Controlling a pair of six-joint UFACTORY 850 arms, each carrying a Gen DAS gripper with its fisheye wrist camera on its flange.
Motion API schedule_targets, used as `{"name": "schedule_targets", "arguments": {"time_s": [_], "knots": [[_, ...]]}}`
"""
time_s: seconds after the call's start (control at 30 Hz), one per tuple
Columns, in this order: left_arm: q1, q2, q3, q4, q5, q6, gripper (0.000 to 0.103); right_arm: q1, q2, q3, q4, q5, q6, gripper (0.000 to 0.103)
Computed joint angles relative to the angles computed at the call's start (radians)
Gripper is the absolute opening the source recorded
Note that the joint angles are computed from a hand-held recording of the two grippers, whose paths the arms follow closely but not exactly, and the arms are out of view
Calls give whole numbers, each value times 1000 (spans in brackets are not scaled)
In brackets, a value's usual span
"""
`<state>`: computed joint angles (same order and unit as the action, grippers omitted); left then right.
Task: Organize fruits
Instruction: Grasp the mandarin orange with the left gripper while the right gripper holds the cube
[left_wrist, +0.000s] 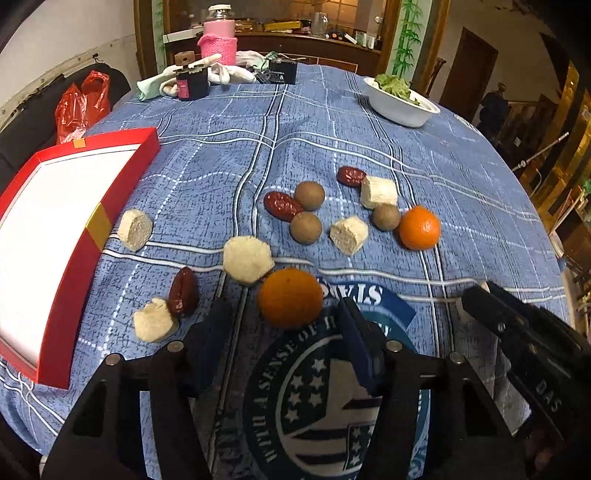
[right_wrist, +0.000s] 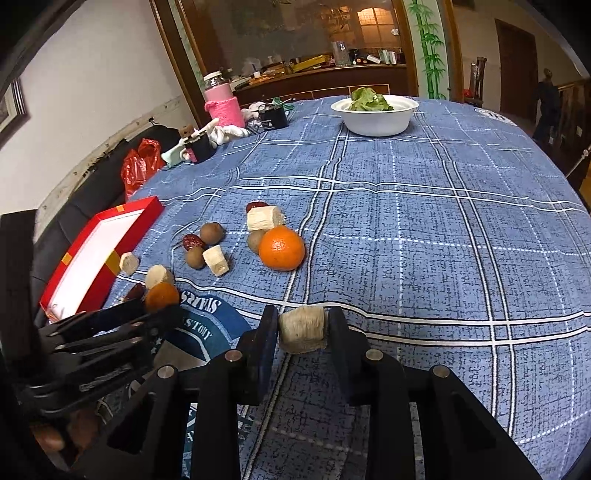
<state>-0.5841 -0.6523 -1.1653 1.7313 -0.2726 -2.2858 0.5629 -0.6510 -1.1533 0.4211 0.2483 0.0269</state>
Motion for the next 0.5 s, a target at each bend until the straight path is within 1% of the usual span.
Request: {"name": "schedule_targets", "arguments": {"time_s": [0.03, 0.1, 0.17, 0.23, 0.3, 0.33, 0.43, 0.5], "knots": [[-1, -3, -4, -16, -7, 8, 58, -1, 1, 1, -22, 3, 22, 29], [1, -9, -9, -1, -7, -19, 54, -3, 1, 2, -67, 5, 65, 29], [0, -17, -18, -33, -18, 9, 40, -4, 1, 4, -98, 9, 95, 29], [-4, -18, -19, -29, -28, 20, 31, -5, 1, 5, -124, 10, 119, 29], [-5, -16, -16, -19, -31, 14, 30, -5, 4, 9, -135, 14, 131, 29], [-4, -10, -8, 12, -26, -20, 30, -4, 5, 10, -122, 16, 116, 29], [-2, 6, 11, 72, -13, -80, 30, 3, 9, 14, -50, 21, 42, 29], [-6, 21, 30, 122, -20, -134, 30, 6, 11, 16, -6, 17, -2, 29]]}}
